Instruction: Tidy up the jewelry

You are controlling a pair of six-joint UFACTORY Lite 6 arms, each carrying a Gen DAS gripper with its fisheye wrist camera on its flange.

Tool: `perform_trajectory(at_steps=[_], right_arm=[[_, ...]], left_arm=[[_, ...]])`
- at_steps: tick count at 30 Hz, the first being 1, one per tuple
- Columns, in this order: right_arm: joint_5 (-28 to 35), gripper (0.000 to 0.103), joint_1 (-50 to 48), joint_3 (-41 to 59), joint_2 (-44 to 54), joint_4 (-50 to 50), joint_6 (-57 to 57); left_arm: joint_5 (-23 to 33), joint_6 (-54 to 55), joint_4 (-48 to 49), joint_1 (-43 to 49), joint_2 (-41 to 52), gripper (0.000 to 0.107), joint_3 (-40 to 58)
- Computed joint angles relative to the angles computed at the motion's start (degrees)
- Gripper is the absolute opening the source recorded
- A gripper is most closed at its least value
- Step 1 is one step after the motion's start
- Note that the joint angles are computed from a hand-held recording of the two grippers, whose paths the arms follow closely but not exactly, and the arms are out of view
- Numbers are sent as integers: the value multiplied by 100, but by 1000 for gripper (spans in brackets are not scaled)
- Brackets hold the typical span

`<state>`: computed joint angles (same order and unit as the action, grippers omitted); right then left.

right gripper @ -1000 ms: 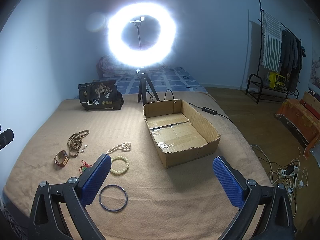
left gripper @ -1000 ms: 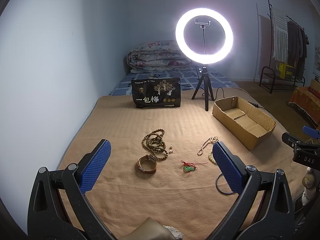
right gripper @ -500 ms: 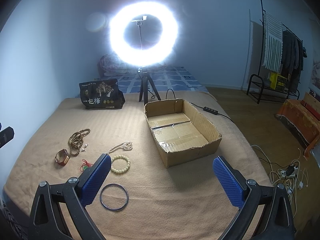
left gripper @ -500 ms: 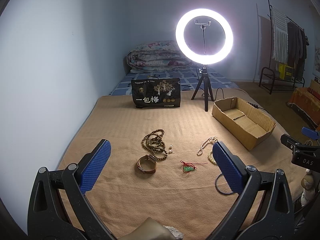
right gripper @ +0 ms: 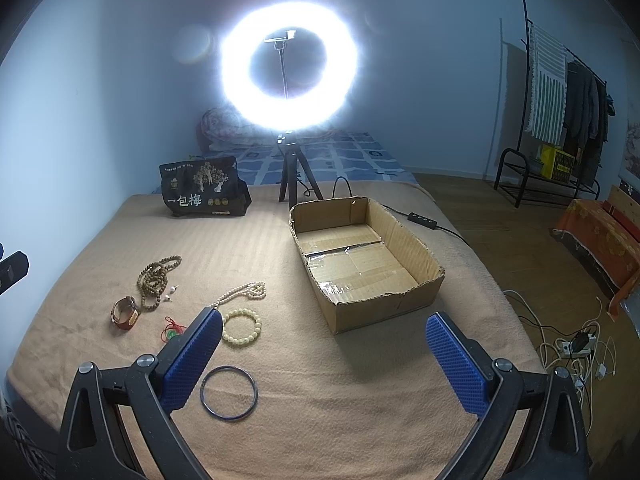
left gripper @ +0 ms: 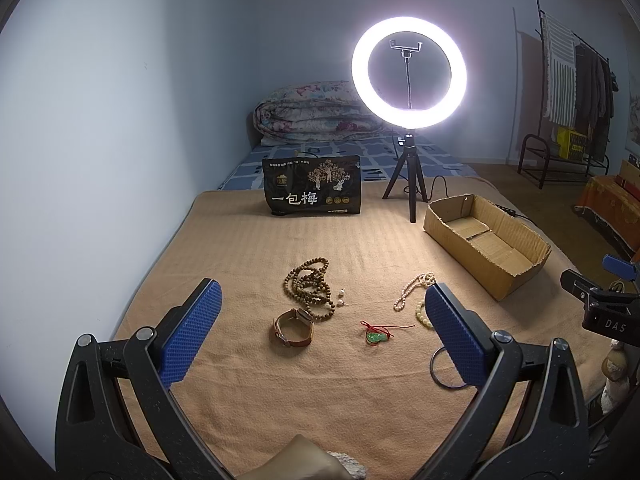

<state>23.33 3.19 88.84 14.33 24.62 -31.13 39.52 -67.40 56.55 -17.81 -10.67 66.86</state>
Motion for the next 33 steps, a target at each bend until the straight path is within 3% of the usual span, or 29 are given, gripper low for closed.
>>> perform_trajectory(at_steps=[29, 33], right_arm=[[0, 103, 8, -52, 40, -17, -48], [34, 103, 11, 3, 121, -36, -43]], left_arm=[[127, -5, -64, -100, 27, 103, 40], [-88, -106, -11, 69, 142, 103, -73]])
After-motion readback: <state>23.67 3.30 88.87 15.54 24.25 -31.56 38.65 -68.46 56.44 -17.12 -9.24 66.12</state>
